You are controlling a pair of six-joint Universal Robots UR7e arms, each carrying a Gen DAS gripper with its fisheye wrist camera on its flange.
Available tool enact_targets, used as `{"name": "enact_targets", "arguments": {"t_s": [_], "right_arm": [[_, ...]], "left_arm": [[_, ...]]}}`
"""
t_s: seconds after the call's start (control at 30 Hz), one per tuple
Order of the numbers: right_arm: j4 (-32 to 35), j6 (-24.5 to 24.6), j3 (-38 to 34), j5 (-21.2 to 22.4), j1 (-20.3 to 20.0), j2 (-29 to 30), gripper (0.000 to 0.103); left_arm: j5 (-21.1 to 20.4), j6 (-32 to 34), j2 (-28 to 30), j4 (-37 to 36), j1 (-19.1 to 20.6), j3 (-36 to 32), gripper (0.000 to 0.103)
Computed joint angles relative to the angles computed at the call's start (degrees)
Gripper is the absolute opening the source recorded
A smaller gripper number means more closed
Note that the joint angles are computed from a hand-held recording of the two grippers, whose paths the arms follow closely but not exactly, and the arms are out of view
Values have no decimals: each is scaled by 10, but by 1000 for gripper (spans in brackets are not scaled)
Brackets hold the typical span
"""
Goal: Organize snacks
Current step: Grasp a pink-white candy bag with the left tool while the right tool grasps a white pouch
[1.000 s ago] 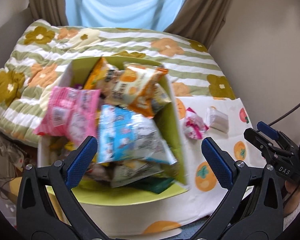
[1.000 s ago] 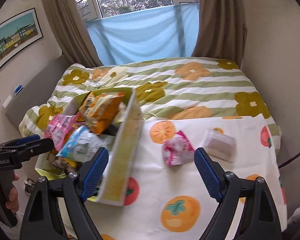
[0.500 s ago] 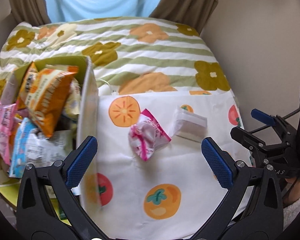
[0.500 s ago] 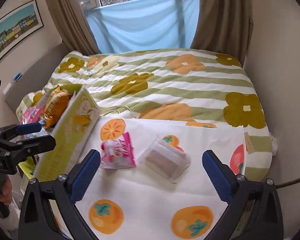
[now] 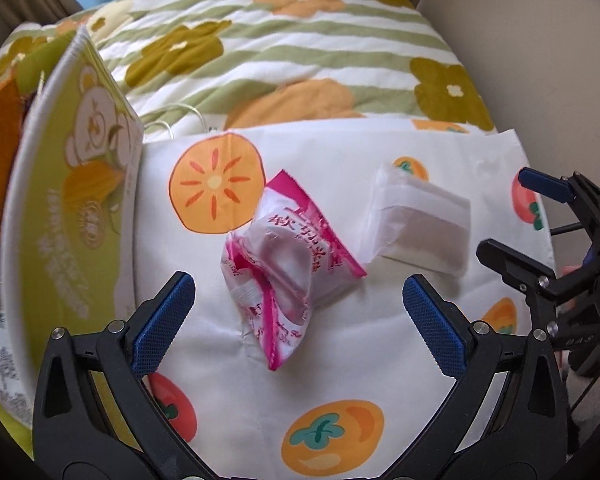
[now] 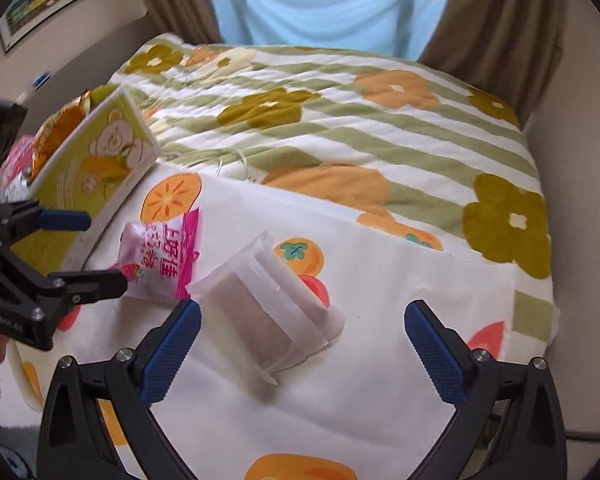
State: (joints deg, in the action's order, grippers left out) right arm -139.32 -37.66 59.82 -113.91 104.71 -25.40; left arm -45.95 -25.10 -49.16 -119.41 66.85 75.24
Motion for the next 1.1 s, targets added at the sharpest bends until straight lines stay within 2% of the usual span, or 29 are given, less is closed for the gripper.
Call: {"name": "enact_targets", "arguments": {"t_s": [0.27, 0.5, 0.57, 0.7, 0.83, 0.9, 0.97, 1.03, 1.1], "right_arm": [[52, -117, -37, -28, -2, 38, 102], [88, -151, -65, -31, -8, 58, 101], [88, -160, -68, -31, -8, 61, 101], [95, -171, -77, -27, -8, 67, 101], [100, -184, -83, -20, -8, 71, 101], [102, -189, -83, -18, -8, 73, 101], [101, -195, -82, -18, -9, 74, 101], [100, -198, -78, -18, -9, 74, 100], [97, -201, -75, -19, -10, 74, 84]], "left_arm": [[-7, -3, 30, 78, 24, -40, 103], [7, 28, 50, 105, 28, -65, 101], [8, 35, 57, 114, 29, -75, 94], [-13, 48, 59, 105, 35, -79, 90], [-11, 58, 58, 87, 35, -76, 80], [-9, 63, 56, 75, 36, -73, 74], [-10, 63, 51, 60, 36, -66, 63], [-16, 57, 45, 47, 38, -60, 59], [-22, 53, 39, 27, 40, -49, 57]]}}
